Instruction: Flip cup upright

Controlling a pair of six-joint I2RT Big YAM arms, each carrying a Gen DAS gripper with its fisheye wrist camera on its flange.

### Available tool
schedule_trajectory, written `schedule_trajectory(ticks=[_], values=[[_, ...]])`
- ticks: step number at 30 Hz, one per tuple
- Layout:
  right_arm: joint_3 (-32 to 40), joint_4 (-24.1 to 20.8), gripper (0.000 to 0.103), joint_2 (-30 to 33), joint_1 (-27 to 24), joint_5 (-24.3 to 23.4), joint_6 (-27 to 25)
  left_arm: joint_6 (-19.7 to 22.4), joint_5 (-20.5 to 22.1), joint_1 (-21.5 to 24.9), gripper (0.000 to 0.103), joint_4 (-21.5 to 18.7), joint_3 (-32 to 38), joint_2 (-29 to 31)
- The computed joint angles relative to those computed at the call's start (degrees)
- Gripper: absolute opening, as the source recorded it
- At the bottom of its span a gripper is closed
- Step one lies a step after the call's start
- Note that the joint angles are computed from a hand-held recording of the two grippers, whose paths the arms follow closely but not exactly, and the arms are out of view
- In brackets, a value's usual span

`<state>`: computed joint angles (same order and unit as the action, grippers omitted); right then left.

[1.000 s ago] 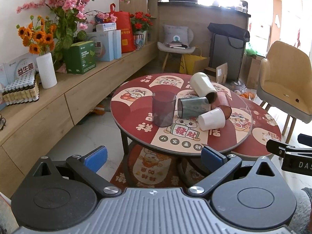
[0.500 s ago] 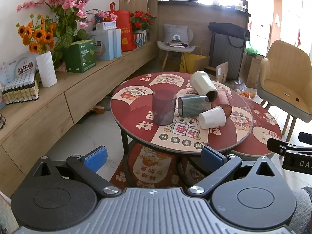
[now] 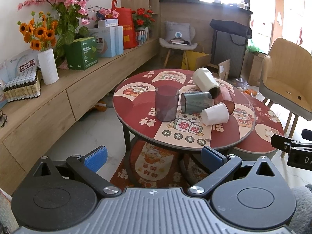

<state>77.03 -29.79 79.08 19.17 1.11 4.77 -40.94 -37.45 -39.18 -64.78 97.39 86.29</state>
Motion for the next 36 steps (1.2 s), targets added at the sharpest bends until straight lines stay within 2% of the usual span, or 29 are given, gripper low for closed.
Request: schedule_trajectory(ticks=[36], values=[[-0.6,0.5,0.103,0.0,0.3,-0.2,-0.7,-1.5,-2.6,-1.1,0.103,-1.6,0.6,-0.2]])
